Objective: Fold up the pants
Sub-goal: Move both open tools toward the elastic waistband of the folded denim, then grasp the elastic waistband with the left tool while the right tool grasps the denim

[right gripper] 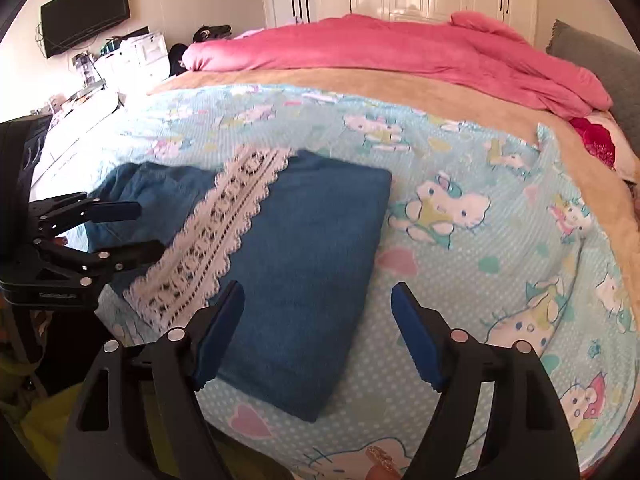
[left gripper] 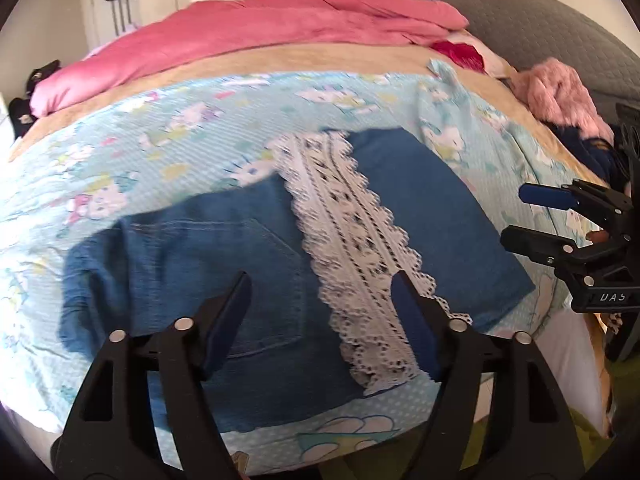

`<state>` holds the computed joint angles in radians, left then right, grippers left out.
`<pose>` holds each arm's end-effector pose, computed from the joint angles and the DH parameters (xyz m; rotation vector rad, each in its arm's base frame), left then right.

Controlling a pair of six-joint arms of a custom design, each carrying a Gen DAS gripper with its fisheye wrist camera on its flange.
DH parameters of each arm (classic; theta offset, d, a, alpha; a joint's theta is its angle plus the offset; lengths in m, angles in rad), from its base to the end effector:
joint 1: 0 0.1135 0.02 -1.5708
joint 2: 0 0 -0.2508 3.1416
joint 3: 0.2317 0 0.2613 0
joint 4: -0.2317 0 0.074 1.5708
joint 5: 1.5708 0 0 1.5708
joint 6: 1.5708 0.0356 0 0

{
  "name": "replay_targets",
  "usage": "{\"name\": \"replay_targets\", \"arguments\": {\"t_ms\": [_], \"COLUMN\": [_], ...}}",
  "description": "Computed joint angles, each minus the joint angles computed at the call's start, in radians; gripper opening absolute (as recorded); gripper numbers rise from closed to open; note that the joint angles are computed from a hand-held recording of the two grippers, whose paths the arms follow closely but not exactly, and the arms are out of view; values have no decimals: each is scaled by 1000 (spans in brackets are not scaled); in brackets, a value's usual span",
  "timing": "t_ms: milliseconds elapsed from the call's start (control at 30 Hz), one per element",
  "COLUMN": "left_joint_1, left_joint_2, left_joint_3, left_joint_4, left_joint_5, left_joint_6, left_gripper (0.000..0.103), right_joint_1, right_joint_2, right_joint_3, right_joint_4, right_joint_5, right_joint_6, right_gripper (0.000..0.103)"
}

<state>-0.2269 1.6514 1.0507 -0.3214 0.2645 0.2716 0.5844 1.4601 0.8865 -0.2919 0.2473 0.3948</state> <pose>0.3383 -0.0877 0.1829 0.7167 2.3676 -0.3101 0.2624 0.1631 0.1925 -0.1181 2.4039 0.1524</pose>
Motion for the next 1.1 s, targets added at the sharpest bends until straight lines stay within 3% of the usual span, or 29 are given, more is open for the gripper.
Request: {"name": "replay_targets", "arguments": {"t_ms": [67,133,300,600,833,1100], "left_joint_1": [16,36,85,195,309,391], "left_joint_2": [-17,-35,-62,-81,-47,82], "left_joint_3": [-2,-6,-5,7,28,85], "left_joint_4": [1,1,-1,-15,-36,-69], "left_joint_5": [-1,-5,3,20,15,41], "left_joint_6": [-4,-8,-14,-15,-7,-11], "left_gripper": [71,75,83,90,90,90], "right_joint_1": [0,4,10,24,47,65], "right_joint_2": [8,16,38,115,289,590], "right_joint_3": [17,36,78,191,411,777], "right_joint_4": [-5,-12,-25,-31,-39,-131], "right_joint_5": [0,8,11,-9,-65,-172], "right_joint_6": [-3,-4,3,12,-18,-2], "right_gripper": [77,85,86,89,89,89]}}
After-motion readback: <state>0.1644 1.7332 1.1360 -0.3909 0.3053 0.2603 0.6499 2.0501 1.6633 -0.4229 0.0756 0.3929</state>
